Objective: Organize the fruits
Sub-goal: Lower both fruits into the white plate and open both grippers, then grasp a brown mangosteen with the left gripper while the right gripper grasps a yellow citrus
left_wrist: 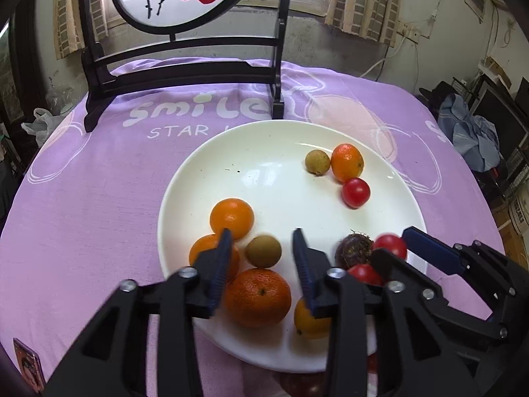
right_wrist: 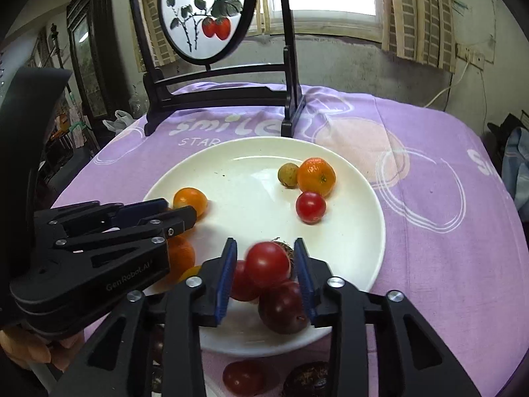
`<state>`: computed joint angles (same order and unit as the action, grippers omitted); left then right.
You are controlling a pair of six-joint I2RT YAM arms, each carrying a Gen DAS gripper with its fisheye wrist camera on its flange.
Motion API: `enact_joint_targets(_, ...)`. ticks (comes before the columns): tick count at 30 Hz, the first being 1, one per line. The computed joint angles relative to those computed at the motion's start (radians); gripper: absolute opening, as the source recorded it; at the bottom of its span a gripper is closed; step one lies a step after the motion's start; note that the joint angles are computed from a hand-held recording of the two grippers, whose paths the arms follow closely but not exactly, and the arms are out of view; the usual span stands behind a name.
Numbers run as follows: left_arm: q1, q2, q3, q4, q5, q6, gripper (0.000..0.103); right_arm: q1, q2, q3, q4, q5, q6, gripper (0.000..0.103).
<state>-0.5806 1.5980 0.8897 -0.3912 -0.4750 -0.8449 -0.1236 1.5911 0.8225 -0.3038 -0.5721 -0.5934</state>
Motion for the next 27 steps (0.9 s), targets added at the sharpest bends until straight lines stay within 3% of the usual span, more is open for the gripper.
enact_joint_targets(1,-0.008,-0.007,-0.003,-0.01,-0.022,-0.022,0.062,-0.01,0.007,0.003,-0.005,-0.008,-0.002,0.038)
enact_joint_targets(3,-0.025,-0.041,-0.03,-0.002,-0.035,-0.038,0.069,-0.038,0.007,0.0,-0.02,-0.023,-0.013,0.043)
enact_joint_targets(7,-0.096,-0.1,-0.056,-0.055,-0.063,-0.073,0.072,-0.111,-0.024,-0.011,-0.082,-0.064,-0.088,0.045)
enact_joint_targets(14,-0.307,-0.175,-0.097,-0.185,-0.164,-0.277,0.079,-0.313,-0.077,-0.044,-0.225,-0.152,-0.3,0.05)
enact_joint_targets(21,-0.483,-0.095,-0.054,-0.284,-0.17,-0.435,0.082,-0.503,-0.093,-0.074,-0.332,-0.205,-0.528,0.052)
enact_joint_targets(27,-0.558,0.0,-0.024,-0.273,-0.142,-0.509,0.082,-0.599,-0.02,-0.02,-0.407,-0.241,-0.631,0.053)
